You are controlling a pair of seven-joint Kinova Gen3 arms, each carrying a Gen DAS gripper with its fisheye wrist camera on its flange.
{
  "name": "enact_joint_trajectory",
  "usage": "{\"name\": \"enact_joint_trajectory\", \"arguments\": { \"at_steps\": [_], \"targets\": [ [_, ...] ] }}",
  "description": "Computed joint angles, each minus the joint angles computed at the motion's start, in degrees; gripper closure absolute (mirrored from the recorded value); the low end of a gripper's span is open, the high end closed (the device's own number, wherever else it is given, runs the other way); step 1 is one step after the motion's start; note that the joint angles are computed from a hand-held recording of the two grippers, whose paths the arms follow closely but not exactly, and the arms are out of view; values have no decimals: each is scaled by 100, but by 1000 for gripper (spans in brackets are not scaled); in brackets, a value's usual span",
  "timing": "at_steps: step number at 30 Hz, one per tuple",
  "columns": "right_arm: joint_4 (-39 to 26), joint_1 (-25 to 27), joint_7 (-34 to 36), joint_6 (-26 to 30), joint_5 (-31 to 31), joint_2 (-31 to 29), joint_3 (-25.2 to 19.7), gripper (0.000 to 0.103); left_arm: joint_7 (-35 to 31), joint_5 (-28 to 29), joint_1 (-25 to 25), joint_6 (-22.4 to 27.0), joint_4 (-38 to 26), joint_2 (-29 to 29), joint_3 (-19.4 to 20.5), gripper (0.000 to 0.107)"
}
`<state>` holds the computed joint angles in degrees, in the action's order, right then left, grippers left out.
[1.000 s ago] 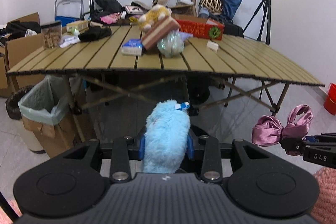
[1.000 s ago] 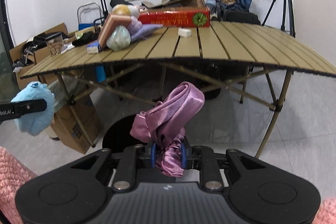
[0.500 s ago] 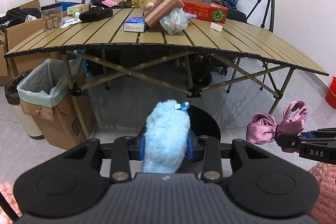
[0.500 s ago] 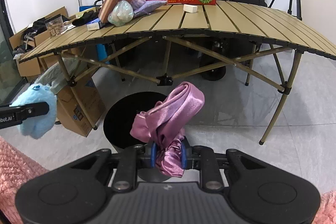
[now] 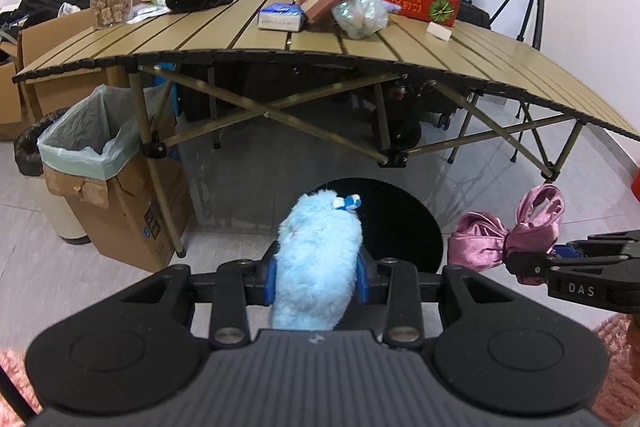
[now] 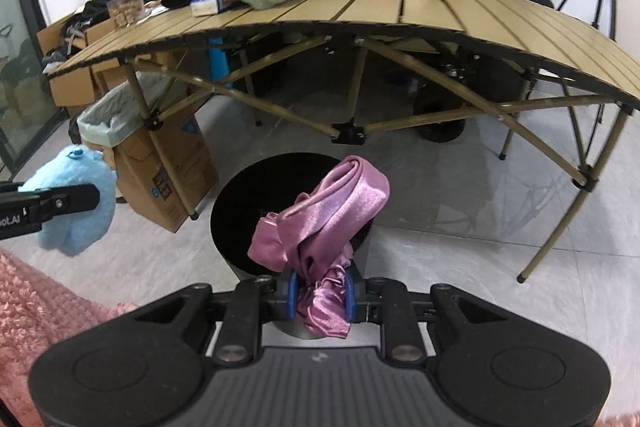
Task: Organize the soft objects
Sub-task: 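Carry the pink bow and blue plush with both tools over the black bin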
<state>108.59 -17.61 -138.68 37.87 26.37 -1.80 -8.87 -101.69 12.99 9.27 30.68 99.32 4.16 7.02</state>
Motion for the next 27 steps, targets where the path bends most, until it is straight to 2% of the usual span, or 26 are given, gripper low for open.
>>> {"name": "enact_joint_trajectory", "arguments": {
  "at_steps": [21,27],
  "targets": [
    [-980,169,2053,-646,-1285,1418,578,82,947,-956,248,253,-833,766,-80,72],
    [-967,294,2501,-1125,-1666,1757,654,82,1118,-1147,346,285,-1084,1001,-94,72]
  ]
}}
